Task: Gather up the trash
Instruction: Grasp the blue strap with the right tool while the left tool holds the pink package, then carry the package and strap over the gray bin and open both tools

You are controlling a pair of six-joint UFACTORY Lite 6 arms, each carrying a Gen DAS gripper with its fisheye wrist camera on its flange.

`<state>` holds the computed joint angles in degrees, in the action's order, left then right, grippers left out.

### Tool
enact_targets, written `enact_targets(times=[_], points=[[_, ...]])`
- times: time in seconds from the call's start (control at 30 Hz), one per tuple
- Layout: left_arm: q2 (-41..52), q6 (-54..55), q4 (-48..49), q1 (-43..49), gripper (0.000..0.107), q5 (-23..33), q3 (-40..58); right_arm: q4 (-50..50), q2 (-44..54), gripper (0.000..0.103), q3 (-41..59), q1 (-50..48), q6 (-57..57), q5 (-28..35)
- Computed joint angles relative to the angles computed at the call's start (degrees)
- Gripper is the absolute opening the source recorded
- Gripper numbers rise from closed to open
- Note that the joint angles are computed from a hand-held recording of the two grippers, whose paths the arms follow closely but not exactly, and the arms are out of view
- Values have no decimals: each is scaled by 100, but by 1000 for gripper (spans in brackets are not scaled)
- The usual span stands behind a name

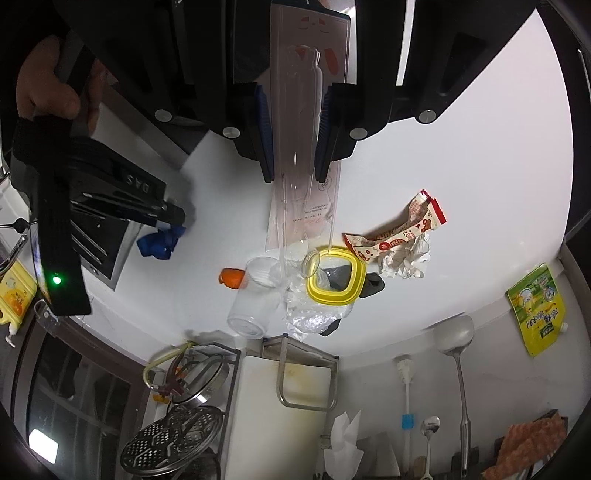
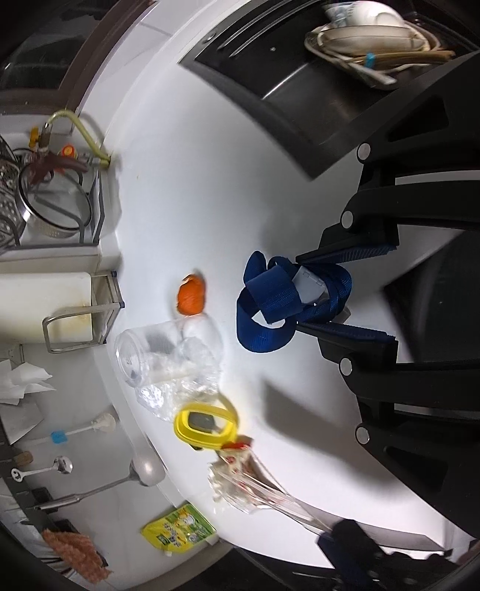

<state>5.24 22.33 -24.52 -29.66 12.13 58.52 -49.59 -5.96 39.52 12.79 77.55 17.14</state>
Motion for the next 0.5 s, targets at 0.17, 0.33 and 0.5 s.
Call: enact_targets(times=[0.17,0.33,0.5], points=[[-597,-1669,1400,-388,22,43,-499,1018,-1215,29,-854,370,-784,394],[-1266,-3547,2915,-872,22,271,-1089,2027,-2686,29,-1666,987,-1431,1105],[-1780,-5564,4459,-1525,22,647,-1611,2377,-4080,29,-2357,1960,-1291,2099]])
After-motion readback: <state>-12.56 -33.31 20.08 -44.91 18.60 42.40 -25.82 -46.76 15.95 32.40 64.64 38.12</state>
